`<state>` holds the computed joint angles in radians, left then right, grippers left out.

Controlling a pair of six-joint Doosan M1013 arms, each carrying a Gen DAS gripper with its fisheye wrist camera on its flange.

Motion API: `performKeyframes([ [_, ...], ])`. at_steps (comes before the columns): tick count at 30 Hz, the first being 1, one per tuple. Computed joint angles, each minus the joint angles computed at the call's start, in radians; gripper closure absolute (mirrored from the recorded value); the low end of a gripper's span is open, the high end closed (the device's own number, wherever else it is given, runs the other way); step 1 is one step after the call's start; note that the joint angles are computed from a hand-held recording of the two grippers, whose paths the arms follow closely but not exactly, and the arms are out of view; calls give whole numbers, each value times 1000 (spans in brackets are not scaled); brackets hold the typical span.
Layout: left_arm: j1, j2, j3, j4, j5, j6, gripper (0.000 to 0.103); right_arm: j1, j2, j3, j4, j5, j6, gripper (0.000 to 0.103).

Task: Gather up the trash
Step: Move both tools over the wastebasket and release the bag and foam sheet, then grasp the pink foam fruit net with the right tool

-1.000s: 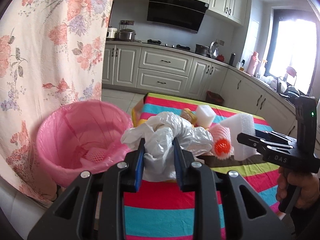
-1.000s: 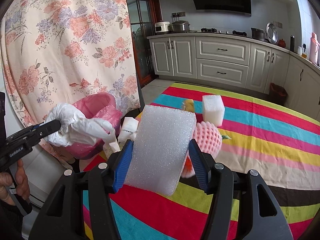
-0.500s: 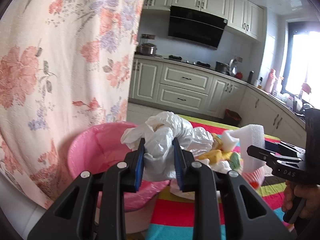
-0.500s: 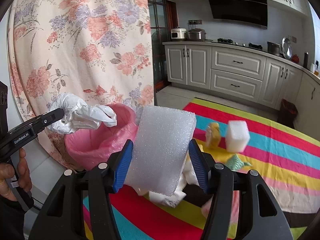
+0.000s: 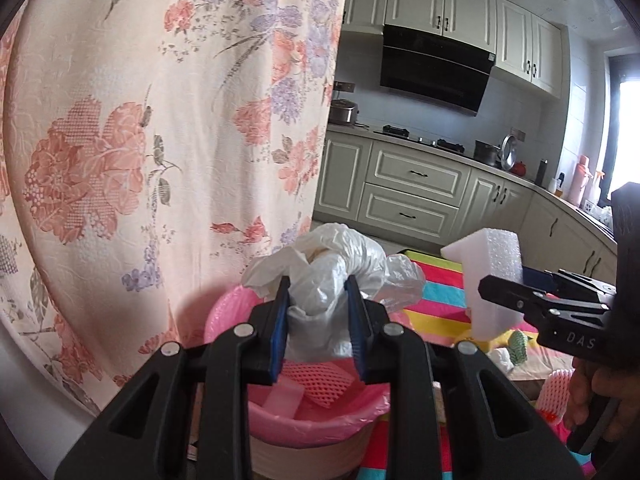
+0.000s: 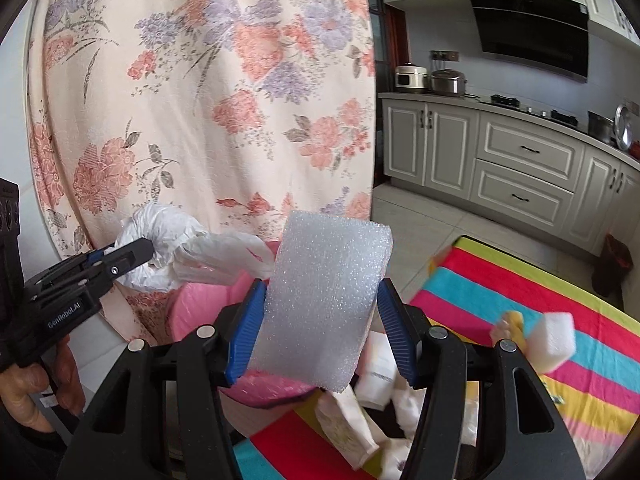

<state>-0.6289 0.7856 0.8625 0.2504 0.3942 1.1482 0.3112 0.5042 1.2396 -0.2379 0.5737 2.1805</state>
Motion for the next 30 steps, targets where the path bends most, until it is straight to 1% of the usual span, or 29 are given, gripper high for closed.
performKeyframes([
  [8,18,12,-23,64,28,-76,77,4,74,-109,96,32,-122,47],
  [12,22,11,-21,83,30,-99,76,4,94,-136,113,35,-150,46],
  [14,23,12,-22,92,32,-110,73,4,106,-154,122,41,-164,46],
  [16,24,12,-21,98,31,-120,73,4,111,-161,127,40,-174,46],
  [18,25,13,-23,95,34,-115,69,2,118,-171,150,39,-199,45],
  [19,25,14,-23,98,34,-116,61,3,121,-175,150,42,-202,42],
  [20,25,14,-24,107,34,-126,48,3,123,-177,149,43,-203,36],
  [21,25,11,-16,118,25,-142,44,3,123,-176,142,40,-199,25],
  [27,24,-9,23,124,5,-158,43,3,117,-164,123,39,-182,24],
  [30,21,-16,35,122,-2,-148,43,4,99,-138,80,26,-134,24],
])
